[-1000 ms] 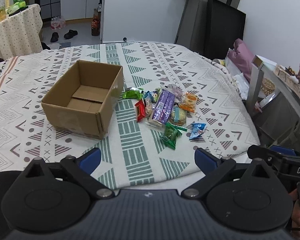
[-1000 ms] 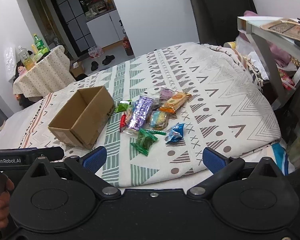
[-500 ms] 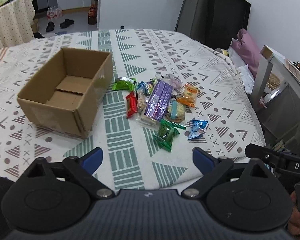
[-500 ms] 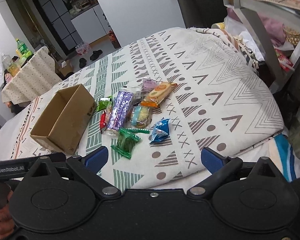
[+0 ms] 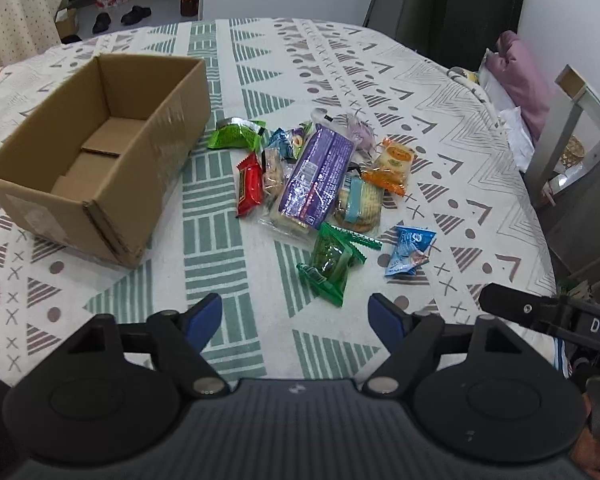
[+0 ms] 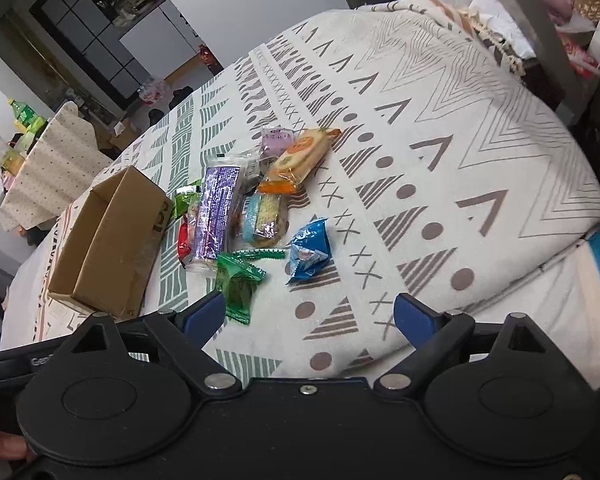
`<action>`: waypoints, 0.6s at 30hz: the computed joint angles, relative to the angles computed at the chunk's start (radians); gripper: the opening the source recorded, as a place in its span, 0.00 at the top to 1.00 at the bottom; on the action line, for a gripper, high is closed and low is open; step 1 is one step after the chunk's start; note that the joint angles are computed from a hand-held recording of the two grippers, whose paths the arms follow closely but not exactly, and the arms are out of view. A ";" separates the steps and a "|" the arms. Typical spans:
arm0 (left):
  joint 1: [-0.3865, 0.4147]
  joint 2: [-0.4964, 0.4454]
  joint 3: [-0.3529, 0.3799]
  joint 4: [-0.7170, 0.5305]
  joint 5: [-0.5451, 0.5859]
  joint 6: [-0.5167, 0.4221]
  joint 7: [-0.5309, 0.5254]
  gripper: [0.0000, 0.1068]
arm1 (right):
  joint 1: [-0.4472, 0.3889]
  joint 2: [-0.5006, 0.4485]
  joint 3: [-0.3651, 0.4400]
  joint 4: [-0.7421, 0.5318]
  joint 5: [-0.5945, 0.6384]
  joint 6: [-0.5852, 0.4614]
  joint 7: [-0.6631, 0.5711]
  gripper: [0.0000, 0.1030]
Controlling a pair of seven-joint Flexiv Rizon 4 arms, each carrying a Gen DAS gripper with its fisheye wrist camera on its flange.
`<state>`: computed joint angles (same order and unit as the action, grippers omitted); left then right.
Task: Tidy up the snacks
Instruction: 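Grasp the green packet with the left gripper while the right gripper reaches the blue packet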
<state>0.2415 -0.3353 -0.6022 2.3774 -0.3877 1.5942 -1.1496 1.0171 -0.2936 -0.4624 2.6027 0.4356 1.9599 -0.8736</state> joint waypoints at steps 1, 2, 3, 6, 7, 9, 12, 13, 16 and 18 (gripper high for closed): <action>-0.023 -0.012 0.023 -0.013 0.007 0.001 -0.005 0.29 | -0.034 -0.008 0.029 -0.008 -0.008 0.003 0.007 0.11; -0.057 -0.025 0.059 -0.030 0.018 -0.001 -0.013 0.29 | -0.081 -0.020 0.072 -0.018 -0.013 0.014 0.019 0.11; -0.099 -0.037 0.103 -0.050 0.031 -0.006 -0.024 0.29 | -0.113 -0.031 0.099 -0.028 -0.012 0.021 0.027 0.11; -0.148 -0.083 0.150 -0.089 0.049 -0.001 -0.035 0.29 | -0.224 -0.062 0.187 -0.058 -0.027 0.032 0.049 0.11; -0.166 -0.098 0.170 -0.103 0.057 -0.003 -0.042 0.29 | -0.267 -0.074 0.223 -0.069 -0.037 0.038 0.056 0.11; -0.197 -0.126 0.206 -0.129 0.072 -0.011 -0.055 0.29 | -0.290 -0.093 0.234 -0.088 -0.038 0.030 0.059 0.11; -0.210 -0.164 0.218 -0.155 0.090 -0.006 -0.060 0.29 | -0.316 -0.118 0.245 -0.111 -0.045 0.024 0.070 0.11; -0.220 -0.174 0.230 -0.164 0.104 -0.002 -0.057 0.29 | -0.336 -0.126 0.261 -0.117 -0.054 0.029 0.075 0.11; -0.239 -0.200 0.248 -0.189 0.122 -0.006 -0.064 0.29 | -0.372 -0.151 0.285 -0.136 -0.065 0.036 0.087 0.11; -0.256 -0.217 0.262 -0.205 0.135 -0.004 -0.069 0.29 | -0.385 -0.164 0.289 -0.149 -0.070 0.027 0.099 0.11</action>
<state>-0.0144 -0.5521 -0.3402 2.1725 -0.2527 1.5900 -1.2183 0.6322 -0.4575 -0.1735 2.4538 0.3658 1.9871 -0.7751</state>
